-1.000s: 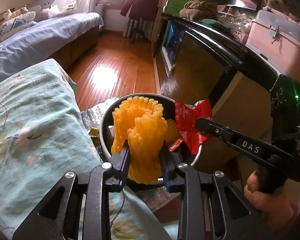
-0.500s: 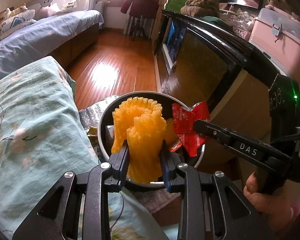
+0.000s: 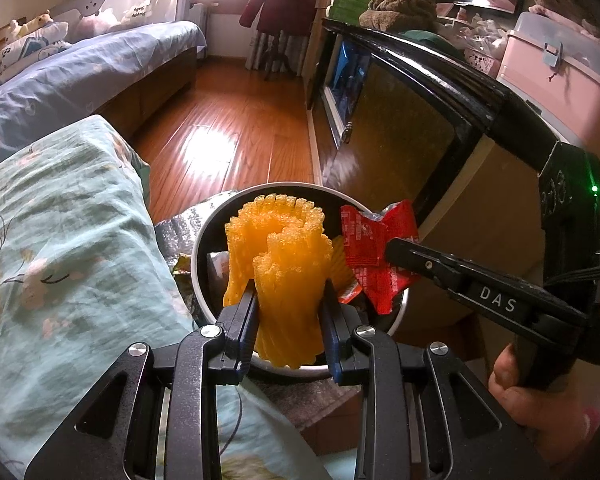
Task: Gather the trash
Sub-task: 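Hold the yellow foam net and red packet above the bin opening with both tools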
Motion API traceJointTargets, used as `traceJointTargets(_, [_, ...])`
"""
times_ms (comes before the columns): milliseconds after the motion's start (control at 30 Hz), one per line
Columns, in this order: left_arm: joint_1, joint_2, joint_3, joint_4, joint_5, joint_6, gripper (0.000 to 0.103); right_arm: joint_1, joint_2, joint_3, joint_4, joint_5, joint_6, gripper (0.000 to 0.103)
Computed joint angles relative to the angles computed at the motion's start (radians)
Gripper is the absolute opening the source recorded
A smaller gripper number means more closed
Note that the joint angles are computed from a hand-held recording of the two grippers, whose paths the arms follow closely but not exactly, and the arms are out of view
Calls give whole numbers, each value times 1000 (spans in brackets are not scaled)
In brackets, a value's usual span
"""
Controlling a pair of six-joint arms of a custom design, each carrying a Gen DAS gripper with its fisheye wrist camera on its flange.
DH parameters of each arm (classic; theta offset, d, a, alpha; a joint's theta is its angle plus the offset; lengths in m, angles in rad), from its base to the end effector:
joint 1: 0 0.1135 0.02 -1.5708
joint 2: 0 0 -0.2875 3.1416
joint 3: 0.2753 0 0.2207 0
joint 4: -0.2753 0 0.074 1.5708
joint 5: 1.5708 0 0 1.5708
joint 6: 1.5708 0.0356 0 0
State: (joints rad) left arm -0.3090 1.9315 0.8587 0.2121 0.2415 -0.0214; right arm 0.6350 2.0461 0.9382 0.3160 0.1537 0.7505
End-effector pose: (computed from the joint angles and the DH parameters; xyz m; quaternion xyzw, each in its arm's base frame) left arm 0.3274 -0.1135 0.1422 0.1748 0.9152 -0.1682 0.3218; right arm 0.3066 0.2191 0.1282 0.0823 0.9192 0.1871 0.3367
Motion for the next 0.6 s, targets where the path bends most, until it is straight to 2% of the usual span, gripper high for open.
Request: traceJointTargets(600, [-9,11,2,10,-13,-1,26,1,0,8,-11,-2,4,8])
